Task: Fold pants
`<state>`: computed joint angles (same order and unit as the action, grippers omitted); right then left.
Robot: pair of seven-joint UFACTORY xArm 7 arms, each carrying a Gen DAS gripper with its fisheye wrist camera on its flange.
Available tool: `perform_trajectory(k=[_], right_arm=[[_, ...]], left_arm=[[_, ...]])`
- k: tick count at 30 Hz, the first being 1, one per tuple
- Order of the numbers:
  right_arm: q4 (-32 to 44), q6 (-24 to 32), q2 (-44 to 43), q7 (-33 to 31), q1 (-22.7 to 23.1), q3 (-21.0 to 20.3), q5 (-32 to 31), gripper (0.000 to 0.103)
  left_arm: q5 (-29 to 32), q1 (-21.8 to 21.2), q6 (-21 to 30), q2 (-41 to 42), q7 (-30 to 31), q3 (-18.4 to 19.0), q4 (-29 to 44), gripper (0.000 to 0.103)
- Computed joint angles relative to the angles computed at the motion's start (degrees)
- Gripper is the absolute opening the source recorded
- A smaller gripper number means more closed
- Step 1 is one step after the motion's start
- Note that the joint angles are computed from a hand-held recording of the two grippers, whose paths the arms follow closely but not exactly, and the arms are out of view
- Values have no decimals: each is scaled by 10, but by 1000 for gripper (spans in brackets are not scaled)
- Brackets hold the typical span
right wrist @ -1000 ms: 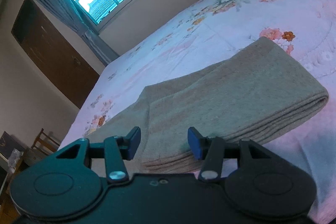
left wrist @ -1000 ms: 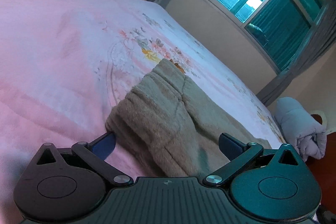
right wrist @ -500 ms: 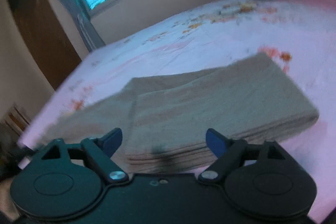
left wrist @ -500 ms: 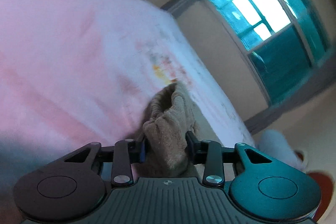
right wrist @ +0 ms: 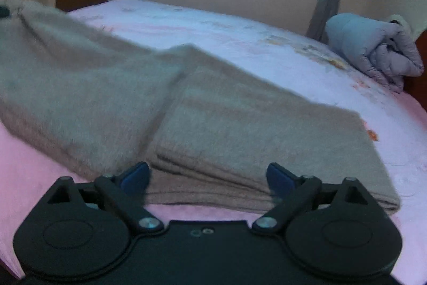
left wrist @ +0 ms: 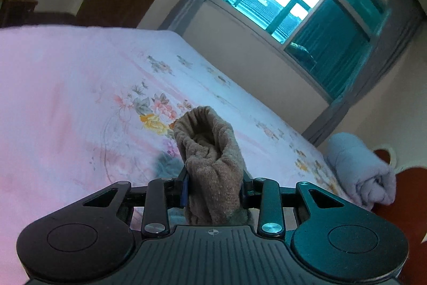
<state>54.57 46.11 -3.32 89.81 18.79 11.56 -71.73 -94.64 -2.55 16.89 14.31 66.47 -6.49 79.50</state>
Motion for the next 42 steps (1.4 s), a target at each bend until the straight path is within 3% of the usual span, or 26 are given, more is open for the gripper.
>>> perform_trajectory(k=[1, 3, 7, 8, 9, 11, 12, 13, 14, 17, 19, 22, 25, 26, 27, 28, 29, 30, 31, 32, 34, 35, 37, 39, 41, 42], right_arm=[[-8, 5, -9, 13, -8, 11, -15, 90], [-5, -7, 8, -22, 9, -14, 13, 91], [0, -34, 10, -62, -8, -15, 32, 94], [-3, -46, 4, -48, -10, -19, 28, 89], [-19, -61, -17, -9, -13, -21, 6, 85], [-86, -68, -118, 111, -57, 22, -61, 97], [-118, -85, -157, 171, -75, 31, -93, 97], [-149, -105, -194, 219, -74, 16, -110, 97], [-181, -104, -237, 243, -61, -8, -104, 97], [-264, -127, -362, 297, -97, -38, -86, 97], [-308, -134, -441, 300, -121, -63, -67, 97], [-360, -160, -538, 259, -162, -123, -56, 97], [-421, -164, -659, 175, -194, -197, -8, 97], [-432, -165, -676, 159, -206, -219, 0, 97], [-448, -162, -706, 136, -221, -242, 13, 97], [-465, -163, -738, 111, -237, -267, 24, 97], [-481, -162, -767, 86, -251, -290, 36, 97], [-491, -178, -774, 82, -270, -307, 32, 97], [-505, -212, -780, 75, -303, -315, 46, 97], [-520, -270, -773, 56, -348, -314, 84, 97], [-536, -390, -723, 9, -388, -325, 162, 97], [-532, -450, -676, 0, -380, -343, 170, 97], [-527, -570, -578, -42, -314, -380, 228, 96], [-514, -690, -468, -49, -272, -369, 272, 95], [-489, -795, -365, 3, -294, -321, 258, 87], [-476, -817, -330, 12, -298, -293, 272, 86]], left_arm=[[0, -1, -2, -7, 3, -1, -6, 34], [-3, -3, 2, -26, 10, -1, -21, 34], [-21, -23, 3, -60, 25, -2, -24, 33], [-16, -30, 1, -64, 22, -3, -18, 33], [-8, -39, -3, -70, 19, -6, -11, 33], [20, -61, -14, -77, 12, -15, 7, 33], [38, -72, -19, -76, 5, -20, 17, 33], [62, -85, -25, -73, -4, -28, 29, 33], [95, -100, -31, -67, -21, -36, 42, 33], [205, -152, -59, -28, -84, -67, 87, 33], [294, -181, -74, 10, -150, -94, 113, 33], [474, -314, -67, 84, -301, -23, 162, 33], [627, -399, -49, 159, -420, 17, 203, 35], [665, -425, -24, 181, -449, 35, 218, 46], [694, -432, -15, 191, -457, 29, 216, 54], [702, -419, -30, 184, -441, -1, 192, 66], [685, -425, -69, 158, -419, -8, 148, 85], [682, -443, -111, 139, -421, 10, 114, 96], [703, -440, -147, 118, -440, 7, 80, 101], [700, -413, -168, 93, -436, -19, 51, 101], [663, -316, -191, 52, -400, -112, 6, 101], [651, -278, -207, 28, -394, -138, -22, 101], [633, -197, -214, -6, -378, -183, -65, 101], [625, -157, -224, -51, -393, -181, -120, 101], [639, -141, -220, -84, -427, -153, -163, 101], [644, -136, -215, -100, -441, -140, -184, 101]])
